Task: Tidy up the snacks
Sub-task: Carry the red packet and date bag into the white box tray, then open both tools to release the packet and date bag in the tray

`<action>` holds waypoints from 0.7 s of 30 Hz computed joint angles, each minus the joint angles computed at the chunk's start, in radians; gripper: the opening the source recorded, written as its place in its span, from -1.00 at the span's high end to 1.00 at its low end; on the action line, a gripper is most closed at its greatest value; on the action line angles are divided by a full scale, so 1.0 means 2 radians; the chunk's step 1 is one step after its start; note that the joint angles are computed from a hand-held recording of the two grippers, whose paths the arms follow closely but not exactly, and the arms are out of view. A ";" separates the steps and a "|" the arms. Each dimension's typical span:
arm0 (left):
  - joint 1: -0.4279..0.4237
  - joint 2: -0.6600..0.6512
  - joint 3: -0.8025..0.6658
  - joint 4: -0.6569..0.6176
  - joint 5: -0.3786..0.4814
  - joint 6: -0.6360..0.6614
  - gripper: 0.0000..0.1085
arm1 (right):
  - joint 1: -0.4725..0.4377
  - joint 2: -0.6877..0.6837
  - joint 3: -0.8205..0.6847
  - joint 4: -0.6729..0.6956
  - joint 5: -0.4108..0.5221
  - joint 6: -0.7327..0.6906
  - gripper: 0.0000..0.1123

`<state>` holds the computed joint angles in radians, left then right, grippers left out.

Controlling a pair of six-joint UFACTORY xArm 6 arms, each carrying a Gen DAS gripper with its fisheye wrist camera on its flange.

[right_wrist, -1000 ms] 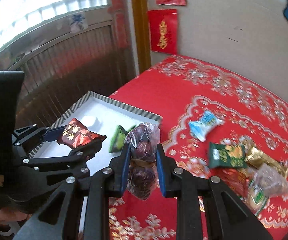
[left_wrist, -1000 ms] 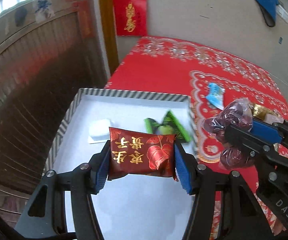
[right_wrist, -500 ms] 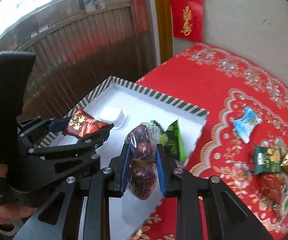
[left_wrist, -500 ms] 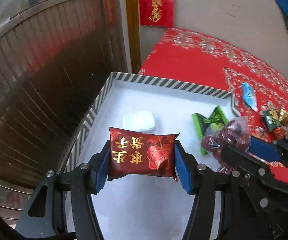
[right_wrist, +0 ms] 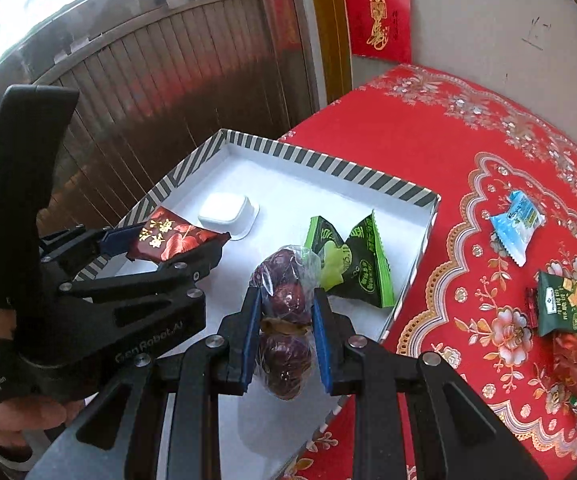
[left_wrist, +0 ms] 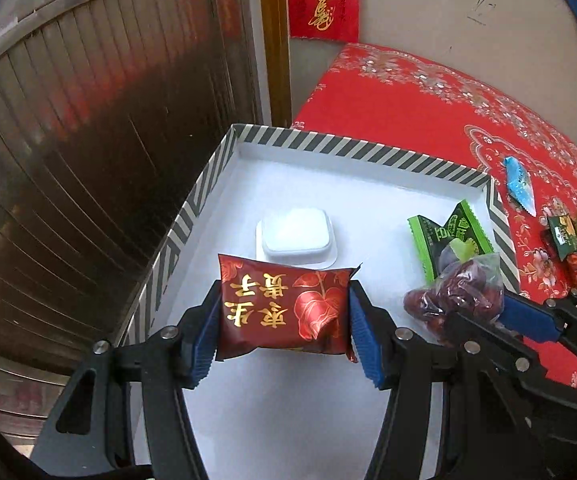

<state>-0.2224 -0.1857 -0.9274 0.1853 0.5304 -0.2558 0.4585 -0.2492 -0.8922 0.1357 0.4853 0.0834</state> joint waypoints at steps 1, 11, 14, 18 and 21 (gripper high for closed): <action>0.000 0.001 0.000 0.001 0.000 -0.001 -0.11 | 0.000 0.000 0.000 0.002 0.000 -0.002 0.56; -0.003 0.020 -0.011 0.007 0.015 -0.009 -0.12 | -0.001 0.006 0.000 0.005 -0.001 -0.006 0.51; -0.003 0.024 -0.013 0.003 0.017 -0.010 -0.18 | -0.003 0.003 0.005 -0.002 -0.003 0.001 0.44; -0.001 0.025 -0.012 -0.013 0.017 -0.006 -0.26 | -0.004 -0.004 0.011 -0.008 -0.008 0.005 0.27; 0.001 0.025 -0.010 -0.025 0.017 -0.002 -0.41 | -0.005 -0.011 0.014 -0.007 -0.010 0.002 0.26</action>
<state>-0.2196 -0.1365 -0.9481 0.1357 0.5648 -0.2590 0.4490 -0.2710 -0.8636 0.1225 0.4644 0.0866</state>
